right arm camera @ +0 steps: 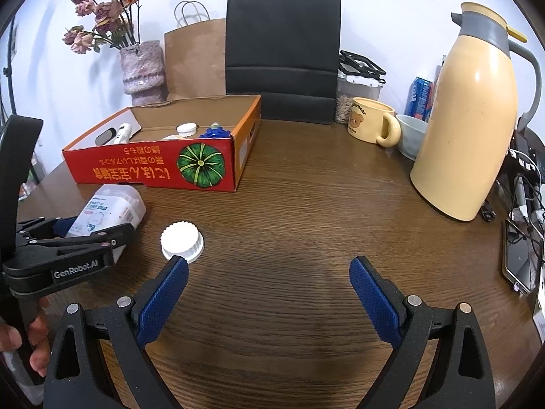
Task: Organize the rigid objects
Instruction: 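Grasp the white cotton-bud container with the left gripper, then grasp the white bottle cap with the right gripper while the left holds the container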
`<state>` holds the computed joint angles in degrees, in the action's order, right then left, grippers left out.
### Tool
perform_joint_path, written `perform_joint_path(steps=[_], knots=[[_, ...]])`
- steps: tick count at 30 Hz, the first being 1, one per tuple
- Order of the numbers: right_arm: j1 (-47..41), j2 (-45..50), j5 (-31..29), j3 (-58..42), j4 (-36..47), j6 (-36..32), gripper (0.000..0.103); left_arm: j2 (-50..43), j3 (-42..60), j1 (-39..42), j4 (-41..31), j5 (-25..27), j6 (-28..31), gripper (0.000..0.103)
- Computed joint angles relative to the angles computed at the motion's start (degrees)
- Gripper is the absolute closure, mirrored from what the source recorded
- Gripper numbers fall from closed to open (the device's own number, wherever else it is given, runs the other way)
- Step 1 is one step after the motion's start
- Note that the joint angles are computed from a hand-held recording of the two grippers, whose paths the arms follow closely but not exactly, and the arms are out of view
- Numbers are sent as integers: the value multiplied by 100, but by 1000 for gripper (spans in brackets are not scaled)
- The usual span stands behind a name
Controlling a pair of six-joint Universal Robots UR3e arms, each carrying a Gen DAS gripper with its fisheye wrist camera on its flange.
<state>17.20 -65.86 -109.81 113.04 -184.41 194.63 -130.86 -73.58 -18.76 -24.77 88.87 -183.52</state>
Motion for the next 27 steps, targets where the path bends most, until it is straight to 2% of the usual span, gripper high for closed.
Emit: perform_joint_path(steps=[6, 20, 27], knots=[[18, -1, -89, -22, 52, 76, 4, 33, -28, 78, 11, -72, 53, 41], [99, 79, -251, -231, 342, 178, 4, 436, -694, 469, 836, -321, 456, 41], [247, 278, -272, -596, 622, 205, 4, 557, -852, 814, 962, -511, 570, 41]])
